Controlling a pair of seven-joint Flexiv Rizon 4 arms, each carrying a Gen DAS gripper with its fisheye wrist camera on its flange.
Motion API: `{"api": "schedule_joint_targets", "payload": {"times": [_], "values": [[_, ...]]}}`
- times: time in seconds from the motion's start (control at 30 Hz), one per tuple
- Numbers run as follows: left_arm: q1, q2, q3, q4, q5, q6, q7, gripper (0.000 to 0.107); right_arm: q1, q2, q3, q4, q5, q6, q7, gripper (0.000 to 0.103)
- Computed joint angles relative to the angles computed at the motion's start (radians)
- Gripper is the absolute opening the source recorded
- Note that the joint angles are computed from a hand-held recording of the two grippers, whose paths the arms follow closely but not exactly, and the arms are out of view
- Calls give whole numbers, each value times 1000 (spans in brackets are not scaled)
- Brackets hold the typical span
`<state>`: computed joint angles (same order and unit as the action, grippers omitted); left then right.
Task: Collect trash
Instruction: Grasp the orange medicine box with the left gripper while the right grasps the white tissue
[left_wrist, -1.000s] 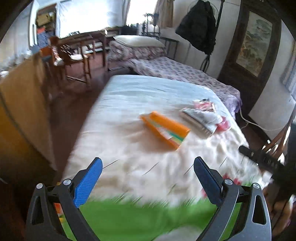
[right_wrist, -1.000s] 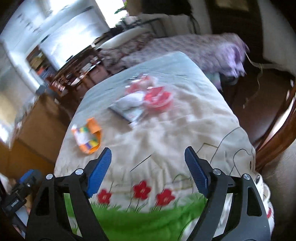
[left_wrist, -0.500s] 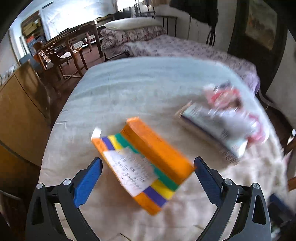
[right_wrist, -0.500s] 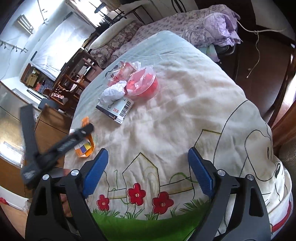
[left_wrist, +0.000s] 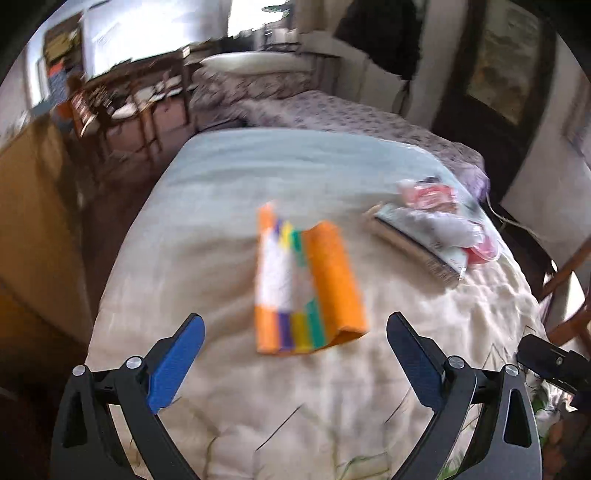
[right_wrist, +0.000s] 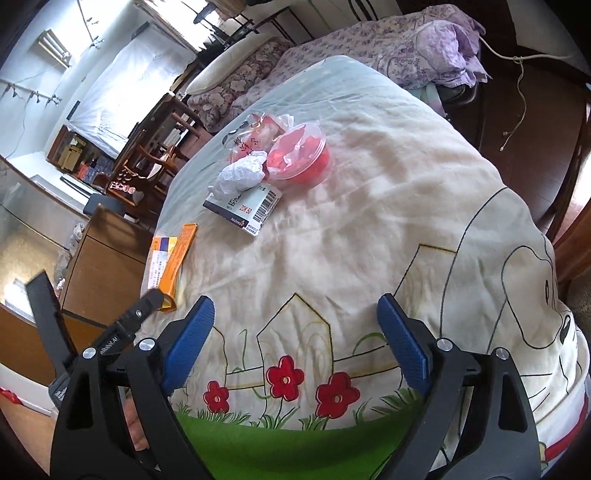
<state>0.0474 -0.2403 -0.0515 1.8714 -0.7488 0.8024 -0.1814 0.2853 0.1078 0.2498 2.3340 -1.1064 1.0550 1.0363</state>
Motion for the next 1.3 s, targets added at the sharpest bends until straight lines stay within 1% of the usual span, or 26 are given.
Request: {"api": "schedule_joint_targets", "payload": {"times": [0.07, 0.1, 0.17, 0.2, 0.27, 0.3, 0.33, 0.37, 0.43, 0.47, 0.6, 0.7, 0.77, 0.83, 0.93, 1.0, 1.03, 1.1, 1.17, 1.3], "values": [[-32, -10, -11, 13, 15, 95, -2, 97, -5, 3, -2, 6, -17, 8, 27, 87], [-48, -30, -13, 2, 45, 137, -31, 97, -6, 3, -2, 8, -21, 11, 33, 87], [-67, -61, -9, -23, 120, 163, -105, 97, -8, 3, -3, 8, -21, 13, 35, 87], [-81, -85, 3, -44, 190, 169, -159, 97, -9, 3, -3, 9, -21, 12, 33, 87], [-92, -112, 14, -52, 269, 197, -214, 99, -8, 2, -3, 6, -25, 6, 30, 87], [-66, -109, -11, -44, 236, 192, -220, 99, -11, 1, -5, 7, -36, 11, 36, 87], [-59, -113, -13, -53, 239, 173, -241, 99, -16, 1, -9, 9, -59, 23, 50, 87], [-48, -111, -24, -47, 225, 176, -234, 99, -20, 2, -12, 11, -74, 30, 61, 87], [-39, -104, -37, -22, 210, 211, -216, 99, -28, 7, -15, 13, -115, 34, 89, 87], [-38, -100, -40, -13, 206, 224, -213, 99, -33, 12, -17, 13, -153, 32, 112, 87], [-37, -89, -44, 11, 201, 252, -217, 99, -44, 36, -15, 10, -252, -22, 168, 85], [-38, -86, -43, 10, 208, 246, -227, 99, -58, 31, -38, -4, -297, -3, 162, 76], [-39, -82, -42, 12, 212, 245, -232, 99, -79, 12, -68, -26, -342, 50, 151, 67], [-41, -78, -42, 19, 214, 249, -236, 99, -101, -5, -92, -51, -393, 91, 158, 63], [-42, -77, -37, 17, 222, 241, -252, 99, -124, -44, -117, -99, -433, 136, 136, 63], [-42, -77, -35, 12, 228, 232, -260, 99, -121, -67, -113, -124, -375, 115, 58, 63], [-41, -76, -33, 10, 232, 225, -264, 99, -113, -80, -106, -140, -319, 83, -5, 63], [-42, -75, -31, 8, 238, 217, -269, 99, -101, -102, -104, -166, -253, 52, -81, 63], [-40, -74, -30, 3, 242, 205, -273, 98, -98, -124, -113, -184, -216, 59, -122, 63], [-38, -78, -27, -13, 249, 180, -283, 98, -77, -154, -114, -204, -96, 32, -222, 64]]}}
